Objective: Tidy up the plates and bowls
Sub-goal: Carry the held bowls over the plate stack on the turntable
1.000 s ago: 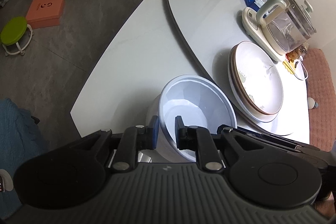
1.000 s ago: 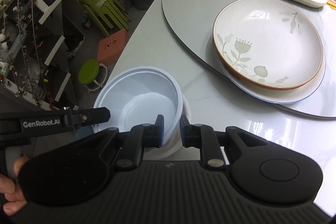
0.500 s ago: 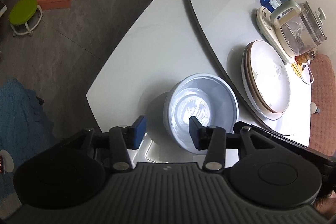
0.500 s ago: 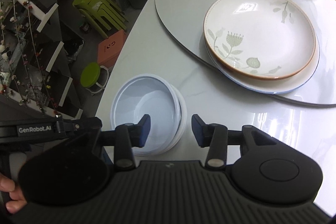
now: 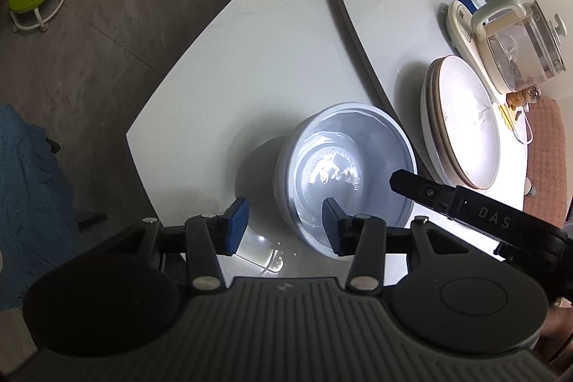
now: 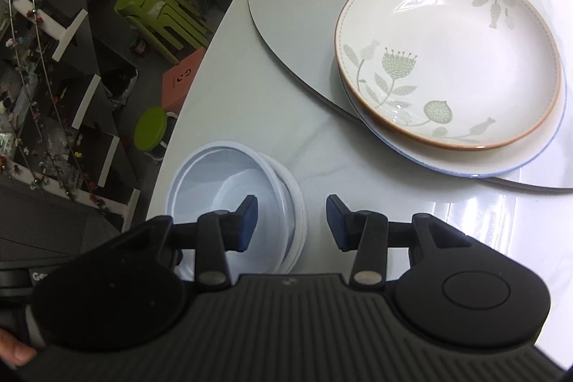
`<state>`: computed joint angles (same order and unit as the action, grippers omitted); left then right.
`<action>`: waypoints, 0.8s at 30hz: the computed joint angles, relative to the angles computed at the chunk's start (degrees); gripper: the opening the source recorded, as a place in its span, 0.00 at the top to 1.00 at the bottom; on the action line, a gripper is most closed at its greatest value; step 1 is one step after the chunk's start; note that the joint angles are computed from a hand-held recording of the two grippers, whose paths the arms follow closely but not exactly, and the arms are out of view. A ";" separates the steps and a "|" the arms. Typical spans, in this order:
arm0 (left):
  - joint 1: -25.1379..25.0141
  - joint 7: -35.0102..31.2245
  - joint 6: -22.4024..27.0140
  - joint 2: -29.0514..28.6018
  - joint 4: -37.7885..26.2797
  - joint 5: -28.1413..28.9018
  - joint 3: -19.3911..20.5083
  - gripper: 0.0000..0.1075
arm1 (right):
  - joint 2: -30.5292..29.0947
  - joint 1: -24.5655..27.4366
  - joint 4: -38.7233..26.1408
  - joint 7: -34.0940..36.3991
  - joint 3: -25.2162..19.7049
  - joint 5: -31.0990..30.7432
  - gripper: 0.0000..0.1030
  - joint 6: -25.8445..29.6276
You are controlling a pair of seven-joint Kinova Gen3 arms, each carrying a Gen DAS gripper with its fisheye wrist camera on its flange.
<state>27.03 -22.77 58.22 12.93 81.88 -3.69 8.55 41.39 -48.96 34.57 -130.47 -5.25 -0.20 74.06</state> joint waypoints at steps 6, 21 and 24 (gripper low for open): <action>-1.24 -1.33 -3.00 1.67 1.27 1.58 -0.39 0.53 | 1.43 2.95 0.81 1.19 -2.16 -4.24 0.60 -2.17; -1.10 -4.41 -3.60 4.71 0.03 3.35 -0.89 0.65 | 1.42 4.46 3.36 2.76 -3.36 -8.08 0.75 -4.26; -0.21 -3.80 -1.39 4.97 -2.14 2.34 -1.04 0.65 | 0.74 4.43 3.10 3.46 -3.34 -8.09 0.75 -3.67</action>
<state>26.83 -26.57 56.83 17.90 79.74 -1.35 7.51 42.13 -44.53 37.66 -127.00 -8.59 -8.29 70.40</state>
